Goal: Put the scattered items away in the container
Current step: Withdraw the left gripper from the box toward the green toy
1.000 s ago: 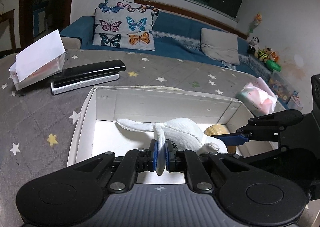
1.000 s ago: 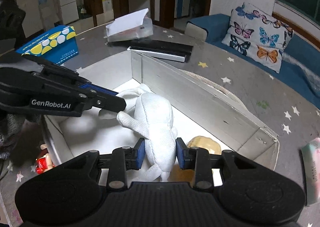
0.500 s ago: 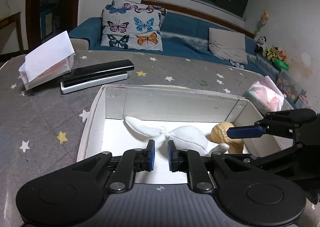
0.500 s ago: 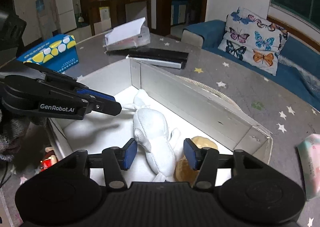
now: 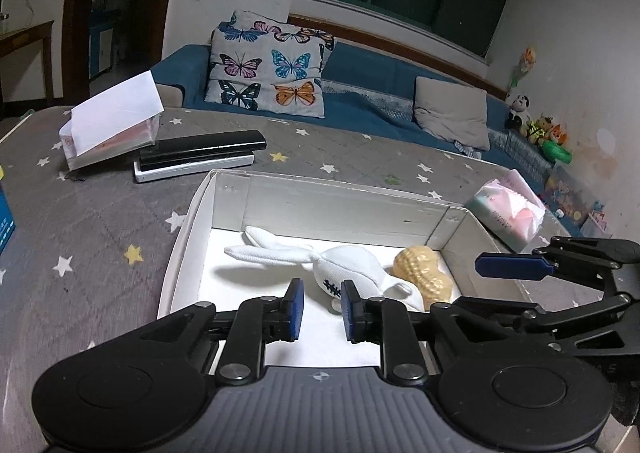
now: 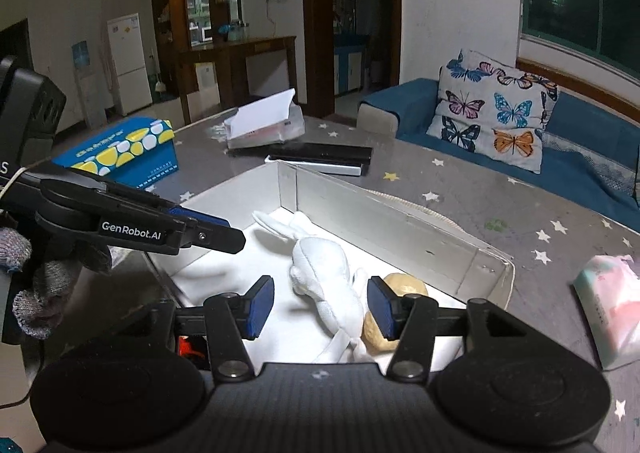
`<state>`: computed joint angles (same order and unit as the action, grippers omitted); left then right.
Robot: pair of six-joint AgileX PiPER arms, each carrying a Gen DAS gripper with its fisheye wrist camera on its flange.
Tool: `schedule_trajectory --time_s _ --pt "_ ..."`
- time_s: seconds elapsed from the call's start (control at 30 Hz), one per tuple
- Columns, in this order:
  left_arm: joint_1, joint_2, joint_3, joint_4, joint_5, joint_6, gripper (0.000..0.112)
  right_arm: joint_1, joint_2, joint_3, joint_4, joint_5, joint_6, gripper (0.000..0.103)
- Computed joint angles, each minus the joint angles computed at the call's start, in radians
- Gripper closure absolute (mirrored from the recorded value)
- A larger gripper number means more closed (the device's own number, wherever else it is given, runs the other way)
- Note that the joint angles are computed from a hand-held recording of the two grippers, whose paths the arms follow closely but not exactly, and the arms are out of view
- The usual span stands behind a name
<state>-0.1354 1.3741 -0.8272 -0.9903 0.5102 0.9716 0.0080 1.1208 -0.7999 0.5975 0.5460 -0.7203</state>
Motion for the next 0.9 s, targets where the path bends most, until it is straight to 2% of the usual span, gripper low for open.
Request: schedule_trajectory --time_s 0.3,0.4,0.67,0.9 --pt "0.024 -0.103 0.094 -0.042 0.026 0.021 0.090 -0.033 -0.146 0.093 0.033 0.041 -0.008 0.050" --pt "0.022 -0.148 0.133 -0.048 0.025 0.026 0.090 -0.032 -0.203 0.133 0.016 0.043 0.016 0.037" --pt "0.023 -0.270 0.228 -0.041 0.054 0.006 0.089 -0.023 -0.357 0.218 -0.037 0.082 0.090 0.037" --pt "0.056 -0.379 0.290 -0.028 0.128 -0.011 0.089 -0.022 -0.473 0.289 -0.086 0.133 0.147 0.037"
